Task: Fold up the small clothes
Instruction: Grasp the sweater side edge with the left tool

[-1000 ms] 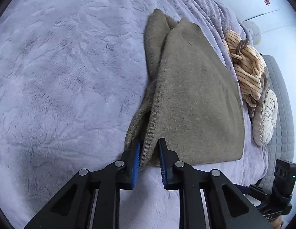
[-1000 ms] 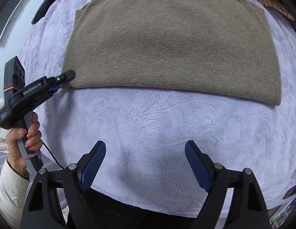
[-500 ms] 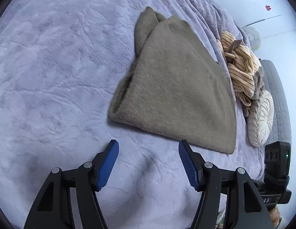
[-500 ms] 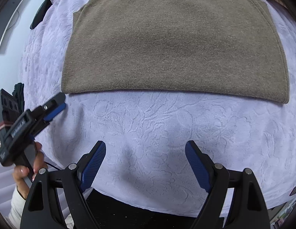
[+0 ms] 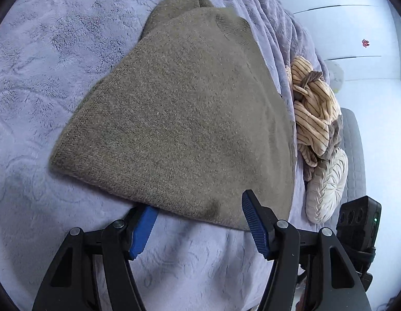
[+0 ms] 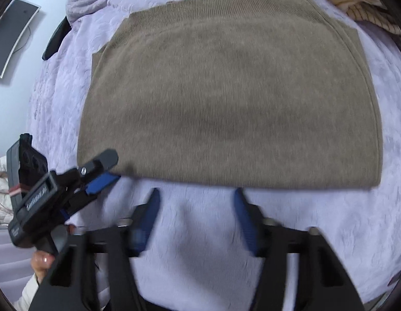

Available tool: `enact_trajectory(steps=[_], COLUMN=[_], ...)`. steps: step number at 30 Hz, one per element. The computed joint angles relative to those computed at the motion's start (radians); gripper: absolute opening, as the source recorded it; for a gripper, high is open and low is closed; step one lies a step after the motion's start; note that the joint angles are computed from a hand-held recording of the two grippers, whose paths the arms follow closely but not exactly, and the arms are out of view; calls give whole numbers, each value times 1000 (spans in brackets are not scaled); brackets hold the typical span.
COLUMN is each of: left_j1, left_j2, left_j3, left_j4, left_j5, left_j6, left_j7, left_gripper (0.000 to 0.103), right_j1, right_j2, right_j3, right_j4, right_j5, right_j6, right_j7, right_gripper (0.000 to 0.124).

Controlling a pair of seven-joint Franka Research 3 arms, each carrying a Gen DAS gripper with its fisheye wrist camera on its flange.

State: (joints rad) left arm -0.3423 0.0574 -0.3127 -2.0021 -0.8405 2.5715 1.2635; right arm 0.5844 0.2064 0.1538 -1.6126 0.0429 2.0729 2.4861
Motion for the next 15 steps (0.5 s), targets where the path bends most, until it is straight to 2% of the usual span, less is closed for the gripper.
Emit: enact_trajectory(steps=[5, 7, 10, 13, 15], left_j1=[-8, -7, -6, -18, -23], left_j2=[29, 41, 47, 71, 103], left_j3=[-11, -16, -27, -34, -24], left_j4=[3, 8, 33, 86, 115], left_j5=[3, -5, -3, 87, 200], left_j6=[68, 94, 139, 170, 139], left_j7=[-65, -100, -115, -119, -194], left_gripper=[65, 65, 65, 65, 65], right_j1=[-16, -20, -22, -24, -28], right_j2=[68, 59, 56, 51, 46], right_j3=[-7, -9, -8, -6, -7], right_j4=[-9, -56, -60, -70, -83], right_j5=[45, 65, 74, 86, 102], right_j6=[45, 101, 105, 115, 134], right_j7=[-38, -48, -70, -95, -100], right_gripper=[44, 44, 44, 44, 44])
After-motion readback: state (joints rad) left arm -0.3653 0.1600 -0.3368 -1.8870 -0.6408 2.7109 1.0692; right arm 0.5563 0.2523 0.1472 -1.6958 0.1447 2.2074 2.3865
